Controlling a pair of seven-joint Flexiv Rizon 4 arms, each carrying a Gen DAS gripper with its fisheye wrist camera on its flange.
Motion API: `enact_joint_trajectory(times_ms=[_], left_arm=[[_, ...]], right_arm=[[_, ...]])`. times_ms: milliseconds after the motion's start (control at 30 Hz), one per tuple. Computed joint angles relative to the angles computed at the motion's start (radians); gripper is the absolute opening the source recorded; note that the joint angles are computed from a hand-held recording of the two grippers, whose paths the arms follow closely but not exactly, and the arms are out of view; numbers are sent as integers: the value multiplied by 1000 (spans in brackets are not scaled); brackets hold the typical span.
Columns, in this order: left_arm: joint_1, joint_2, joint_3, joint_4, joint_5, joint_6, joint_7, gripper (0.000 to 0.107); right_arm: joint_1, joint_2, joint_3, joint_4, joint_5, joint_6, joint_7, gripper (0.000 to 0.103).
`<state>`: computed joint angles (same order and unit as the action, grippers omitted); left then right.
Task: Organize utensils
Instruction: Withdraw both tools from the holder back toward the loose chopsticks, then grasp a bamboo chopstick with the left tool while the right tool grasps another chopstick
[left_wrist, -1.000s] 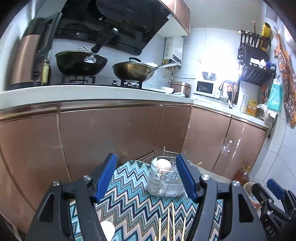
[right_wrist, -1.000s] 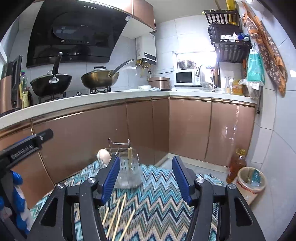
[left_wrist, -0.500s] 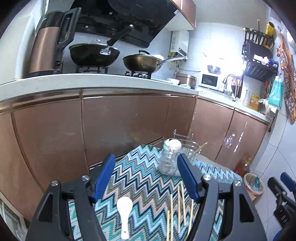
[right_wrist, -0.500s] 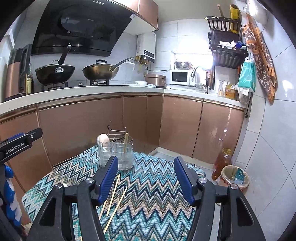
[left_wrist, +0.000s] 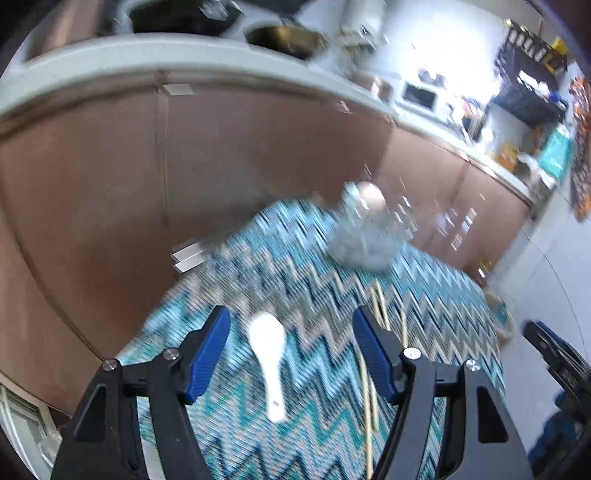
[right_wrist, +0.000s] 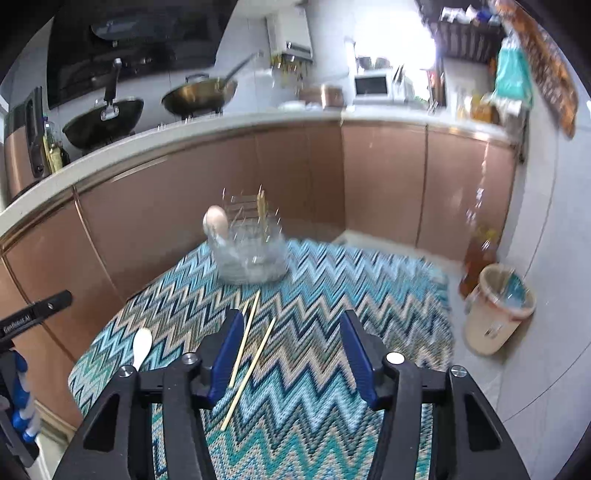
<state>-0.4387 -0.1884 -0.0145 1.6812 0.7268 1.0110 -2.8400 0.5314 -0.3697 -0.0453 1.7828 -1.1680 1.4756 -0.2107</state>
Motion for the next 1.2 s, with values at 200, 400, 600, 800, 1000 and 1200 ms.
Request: enact_joint_trajectory(times_ms=[200,400,600,800,1000,1200], left_arm=[[124,-164,-125,31,-431,172,413,40],[153,-295,-174,-52,-649,110,608,30],[111,-369,-125,-147,-739,11,708,20],[57,-415,-62,-219,-777,-47,757,18],[30,-442,-36,-272,-776,-92,776,17],[15,-477,-22,-346,-757,-175,782,17]], right_arm=[[-40,-80,134,-51,316,-81,-288,46],[-38,-131,177,-94,503,-151,-457,44],[-18,-165,170,-129,628,-178,-560,44],[-10,-188,162,-154,716,-187,-630,44],[-7,-194,155,-159,759,-185,-662,44],[-7,-202,161,-175,782,-205,-689,44]])
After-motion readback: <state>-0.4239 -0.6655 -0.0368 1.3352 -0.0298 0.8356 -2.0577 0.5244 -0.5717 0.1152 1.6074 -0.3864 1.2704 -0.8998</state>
